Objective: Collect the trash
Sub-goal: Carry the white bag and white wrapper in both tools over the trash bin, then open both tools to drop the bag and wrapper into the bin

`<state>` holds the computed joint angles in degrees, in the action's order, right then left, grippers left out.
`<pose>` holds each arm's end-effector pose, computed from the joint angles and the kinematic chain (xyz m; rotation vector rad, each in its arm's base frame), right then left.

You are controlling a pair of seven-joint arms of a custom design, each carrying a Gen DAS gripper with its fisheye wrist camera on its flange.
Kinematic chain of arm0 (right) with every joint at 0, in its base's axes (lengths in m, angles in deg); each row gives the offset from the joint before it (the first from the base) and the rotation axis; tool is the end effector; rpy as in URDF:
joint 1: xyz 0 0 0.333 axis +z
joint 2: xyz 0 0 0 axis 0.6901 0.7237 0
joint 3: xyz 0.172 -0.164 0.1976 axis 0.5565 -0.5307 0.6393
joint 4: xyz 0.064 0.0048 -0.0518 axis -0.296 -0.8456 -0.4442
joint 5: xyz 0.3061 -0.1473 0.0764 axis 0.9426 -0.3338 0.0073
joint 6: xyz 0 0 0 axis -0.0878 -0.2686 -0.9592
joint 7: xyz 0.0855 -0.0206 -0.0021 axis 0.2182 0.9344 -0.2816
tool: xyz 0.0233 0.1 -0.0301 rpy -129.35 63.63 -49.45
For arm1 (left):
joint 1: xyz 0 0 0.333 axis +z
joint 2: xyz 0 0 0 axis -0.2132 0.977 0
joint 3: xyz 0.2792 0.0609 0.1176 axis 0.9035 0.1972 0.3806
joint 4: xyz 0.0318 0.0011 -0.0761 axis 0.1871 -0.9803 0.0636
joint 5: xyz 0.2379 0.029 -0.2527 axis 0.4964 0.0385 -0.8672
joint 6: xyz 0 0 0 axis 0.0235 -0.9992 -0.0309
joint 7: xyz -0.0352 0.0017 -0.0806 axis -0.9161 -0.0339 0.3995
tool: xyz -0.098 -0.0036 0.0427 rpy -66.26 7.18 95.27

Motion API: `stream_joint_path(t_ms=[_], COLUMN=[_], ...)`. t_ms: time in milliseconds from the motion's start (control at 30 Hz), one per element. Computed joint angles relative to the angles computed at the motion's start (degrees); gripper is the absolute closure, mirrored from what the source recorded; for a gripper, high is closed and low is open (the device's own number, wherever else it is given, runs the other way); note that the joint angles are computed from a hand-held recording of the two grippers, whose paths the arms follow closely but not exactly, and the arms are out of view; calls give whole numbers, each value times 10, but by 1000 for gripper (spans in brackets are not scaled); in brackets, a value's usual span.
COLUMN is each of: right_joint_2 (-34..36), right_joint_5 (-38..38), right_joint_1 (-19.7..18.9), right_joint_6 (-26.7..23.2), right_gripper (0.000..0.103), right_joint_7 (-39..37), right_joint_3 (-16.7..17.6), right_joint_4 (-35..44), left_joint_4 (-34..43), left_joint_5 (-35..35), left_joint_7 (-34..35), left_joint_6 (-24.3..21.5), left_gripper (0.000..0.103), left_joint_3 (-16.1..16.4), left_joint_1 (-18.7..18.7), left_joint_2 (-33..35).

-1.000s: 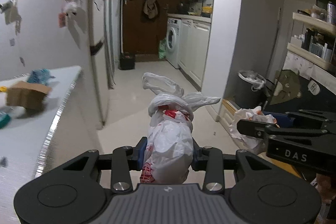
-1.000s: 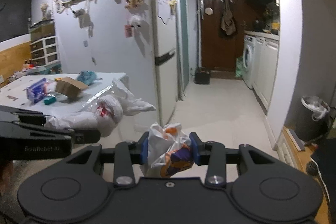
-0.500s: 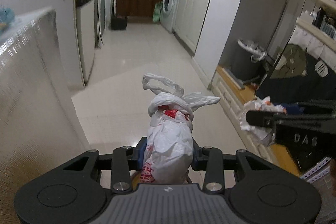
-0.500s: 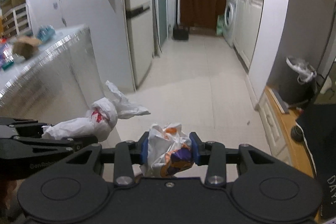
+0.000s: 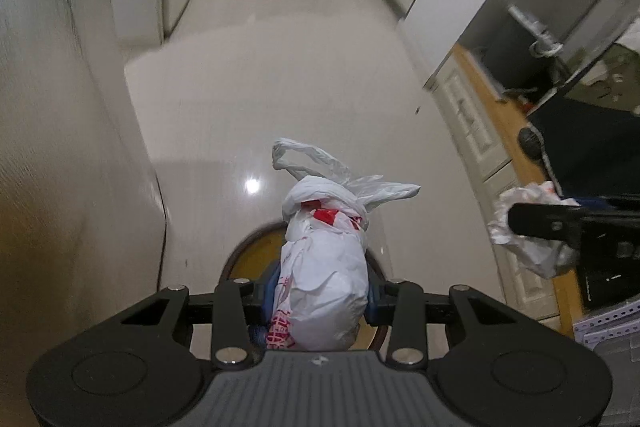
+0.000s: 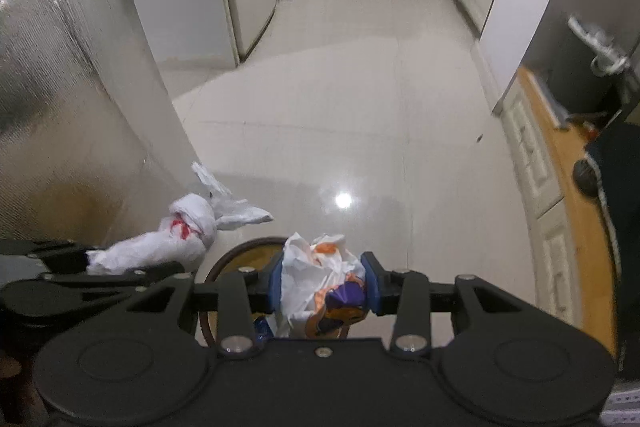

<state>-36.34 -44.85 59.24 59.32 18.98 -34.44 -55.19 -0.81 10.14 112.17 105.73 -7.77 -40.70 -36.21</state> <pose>0.6002 0.1760 0.4988 -2.1850 1.5806 -0.3942 0.5537 -0.4272 0.4368 -2.1765 1.9031 -0.7410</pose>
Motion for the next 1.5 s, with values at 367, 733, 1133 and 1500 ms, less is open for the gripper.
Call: stream_joint_path(t_ms=[367, 733, 1133, 1500], right_joint_2=[84, 153, 203, 193], right_joint_5=[96, 118, 129, 121], right_joint_1=[-21, -7, 12, 14], right_joint_6=[-29, -19, -26, 4], right_gripper=[62, 61, 55, 23], right_joint_7=[-61, -89, -59, -46], right_joint_3=[15, 22, 24, 21], right_joint_4=[26, 29, 41, 0], left_joint_4=[33, 74, 118, 143], left_joint_5=[-62, -103, -146, -176], left_joint_7=[42, 73, 125, 162], left_joint_6=[-18, -24, -18, -18], left_gripper=[62, 62, 62, 62], left_joint_3=[-11, -16, -31, -43], left_joint_1=[26, 44, 55, 59], left_joint_2=[75, 130, 177, 203])
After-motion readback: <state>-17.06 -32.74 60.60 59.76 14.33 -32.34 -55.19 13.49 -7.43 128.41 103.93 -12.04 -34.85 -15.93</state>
